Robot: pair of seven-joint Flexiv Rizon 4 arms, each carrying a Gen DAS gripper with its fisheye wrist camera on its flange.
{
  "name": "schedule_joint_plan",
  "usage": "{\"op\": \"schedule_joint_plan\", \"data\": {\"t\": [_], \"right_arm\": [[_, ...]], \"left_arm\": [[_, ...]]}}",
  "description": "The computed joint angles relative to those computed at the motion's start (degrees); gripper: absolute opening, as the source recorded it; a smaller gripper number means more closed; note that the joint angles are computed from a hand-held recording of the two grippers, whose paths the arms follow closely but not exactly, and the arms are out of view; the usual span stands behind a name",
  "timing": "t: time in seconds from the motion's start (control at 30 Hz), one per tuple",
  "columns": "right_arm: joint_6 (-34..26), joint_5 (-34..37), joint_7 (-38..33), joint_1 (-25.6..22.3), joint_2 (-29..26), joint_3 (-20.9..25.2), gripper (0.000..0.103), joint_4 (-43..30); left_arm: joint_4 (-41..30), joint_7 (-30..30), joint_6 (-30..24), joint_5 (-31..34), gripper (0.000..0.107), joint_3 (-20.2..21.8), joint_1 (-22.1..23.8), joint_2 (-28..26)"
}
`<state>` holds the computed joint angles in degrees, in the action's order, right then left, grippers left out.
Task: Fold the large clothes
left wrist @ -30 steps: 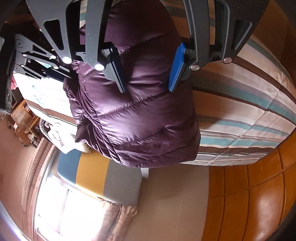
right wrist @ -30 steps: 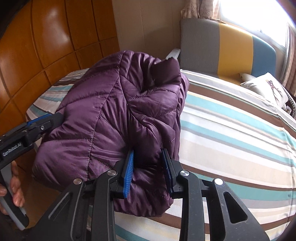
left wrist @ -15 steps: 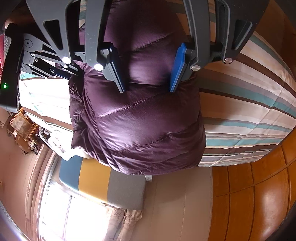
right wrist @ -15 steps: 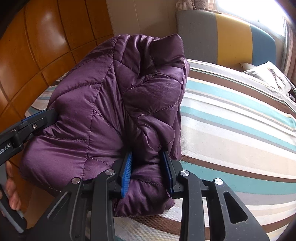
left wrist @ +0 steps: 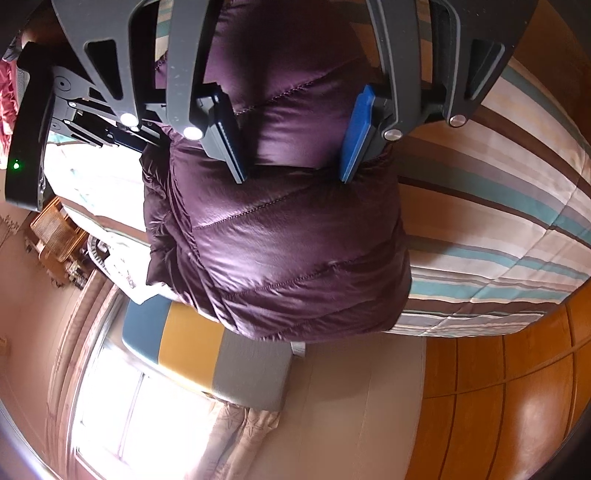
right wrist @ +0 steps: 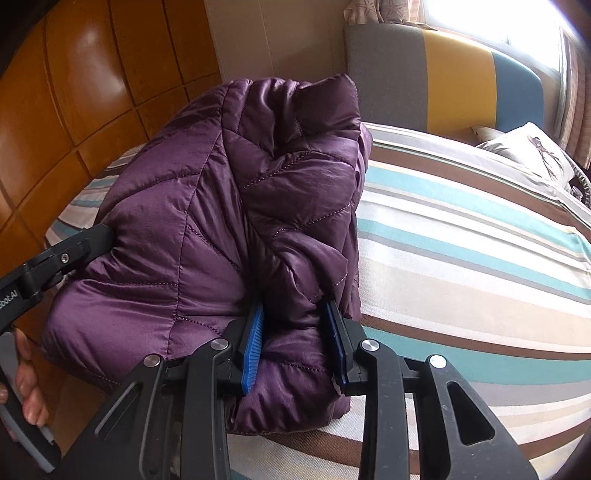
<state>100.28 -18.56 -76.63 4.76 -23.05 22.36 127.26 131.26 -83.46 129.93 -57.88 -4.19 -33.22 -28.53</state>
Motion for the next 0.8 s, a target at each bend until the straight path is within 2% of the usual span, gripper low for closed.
{"op": "schedule_joint_plan", "data": {"t": [0.13, 0.2, 0.23, 0.27, 0.37, 0.43, 0.47, 0.53, 0.7, 0.8], "right_arm": [[1.2, 0.6, 0.4, 0.9, 1.4, -1.1, 0.037, 0.9], [1.8, 0.4, 0.8, 0.1, 2.1, -0.4, 0.039, 1.2], [2.1, 0.4, 1.2, 0.0, 2.7, -0.3, 0.044, 1.5], [2.7, 0.8, 1.5, 1.4, 3.5, -1.7, 0.056, 1.9], [5.1, 0.5, 2.2, 3.7, 5.7, -4.3, 0.058, 2.7], [4.8, 1.5, 1.5, 7.9, 7.5, -7.8, 0.058, 2.1], [4.7, 1.1, 1.9, 8.4, 7.6, -8.3, 0.058, 1.7], [2.3, 0.5, 2.6, 9.0, 7.7, -8.4, 0.058, -0.6], [-4.6, 0.7, 2.0, 6.2, 5.1, -4.5, 0.058, -7.8], [-8.4, 1.4, 1.4, 8.6, 3.7, -6.2, 0.058, -11.4]], "left_arm": [[2.3, -2.8, 0.9, 1.6, 0.056, 0.1, 0.7, 1.7], [3.0, -1.8, 2.0, -1.7, 0.060, 0.4, -0.6, 2.6], [3.1, -0.6, 2.3, -3.9, 0.061, 0.2, -1.3, 2.9], [2.9, 1.0, 2.6, -6.6, 0.061, 0.1, -1.8, 3.2], [1.6, 7.3, 4.3, -15.2, 0.065, -1.4, -2.3, 4.1], [0.6, 10.4, 5.7, -18.1, 0.066, -2.7, -1.7, 4.3], [0.3, 11.6, 6.2, -18.7, 0.066, -3.2, -1.2, 4.4], [-0.3, 13.3, 7.0, -19.3, 0.068, -4.0, -0.1, 4.5], [-2.3, 16.3, 5.6, -18.1, 0.068, -4.4, 2.8, 4.0], [-3.2, 15.5, 3.6, -16.2, 0.067, -4.1, 4.6, 3.6]]}}
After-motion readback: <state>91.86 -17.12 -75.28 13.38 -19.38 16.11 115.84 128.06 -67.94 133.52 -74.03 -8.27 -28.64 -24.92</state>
